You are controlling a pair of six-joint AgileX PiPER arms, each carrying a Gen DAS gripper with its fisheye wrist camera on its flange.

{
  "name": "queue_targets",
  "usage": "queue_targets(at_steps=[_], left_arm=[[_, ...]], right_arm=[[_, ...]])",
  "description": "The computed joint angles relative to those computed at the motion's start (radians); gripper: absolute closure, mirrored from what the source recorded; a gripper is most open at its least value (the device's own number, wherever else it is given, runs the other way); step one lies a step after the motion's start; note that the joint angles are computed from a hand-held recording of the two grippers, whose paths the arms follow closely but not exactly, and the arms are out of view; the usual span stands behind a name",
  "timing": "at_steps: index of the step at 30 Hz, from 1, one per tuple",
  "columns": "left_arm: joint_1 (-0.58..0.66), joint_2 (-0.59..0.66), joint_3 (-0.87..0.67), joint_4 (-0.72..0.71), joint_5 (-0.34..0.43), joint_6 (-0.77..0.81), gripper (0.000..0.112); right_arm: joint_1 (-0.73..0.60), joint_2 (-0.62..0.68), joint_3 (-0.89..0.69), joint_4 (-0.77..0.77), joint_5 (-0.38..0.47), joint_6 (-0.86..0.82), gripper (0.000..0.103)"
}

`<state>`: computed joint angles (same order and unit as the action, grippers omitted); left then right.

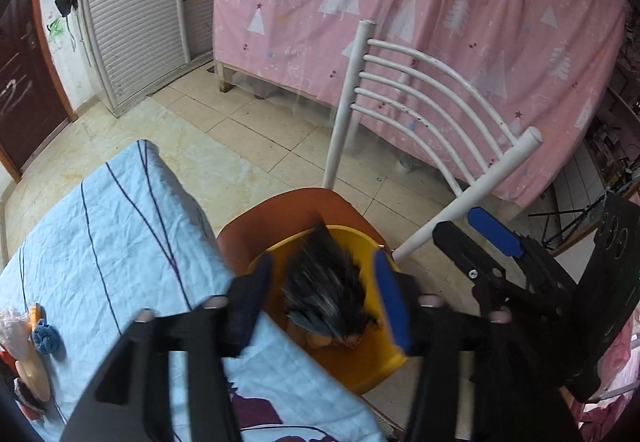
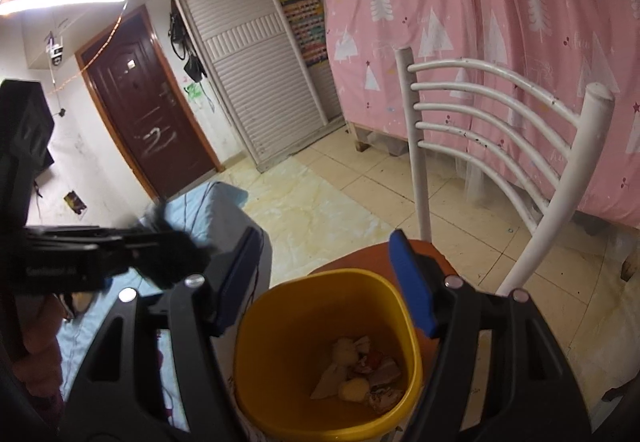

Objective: Collect trash
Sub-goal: 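Carry both bags to the yellow bucket and open both tools to drop them, then move both tools back over the bedsheet toward the remaining clutter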

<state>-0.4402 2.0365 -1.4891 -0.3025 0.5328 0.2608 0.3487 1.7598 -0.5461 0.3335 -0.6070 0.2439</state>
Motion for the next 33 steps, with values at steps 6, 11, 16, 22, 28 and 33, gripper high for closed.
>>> queue_targets(at_steps=[6, 11, 16, 22, 28, 33], left_arm=[[-0.01, -0.036, 0.042, 0.027, -0.026, -0.008, 0.059], [0.026, -0.096, 0.109, -0.024, -0.053, 0.048, 0.059], [0.095, -0.166, 0.189, -0.151, -0.064, 0.168, 0.059], [0.202, -0.257, 0.291, -0.305, -0.076, 0.33, 0.058], [0.318, -0.334, 0.38, -0.401, -0.093, 0.467, 0.058], [0.437, -0.4, 0.459, -0.46, -0.133, 0.586, 0.059]], right_arm=[[0.005, 0.01, -0.024, -0.039, 0.022, 0.018, 0.039], [0.042, 0.025, -0.063, -0.009, 0.053, -0.019, 0.039], [0.096, 0.036, -0.118, 0.064, 0.099, -0.101, 0.039], [0.178, 0.074, -0.225, 0.183, 0.168, -0.234, 0.038], [0.27, 0.15, -0.385, 0.341, 0.238, -0.413, 0.033], [0.345, 0.238, -0.562, 0.544, 0.311, -0.652, 0.033]])
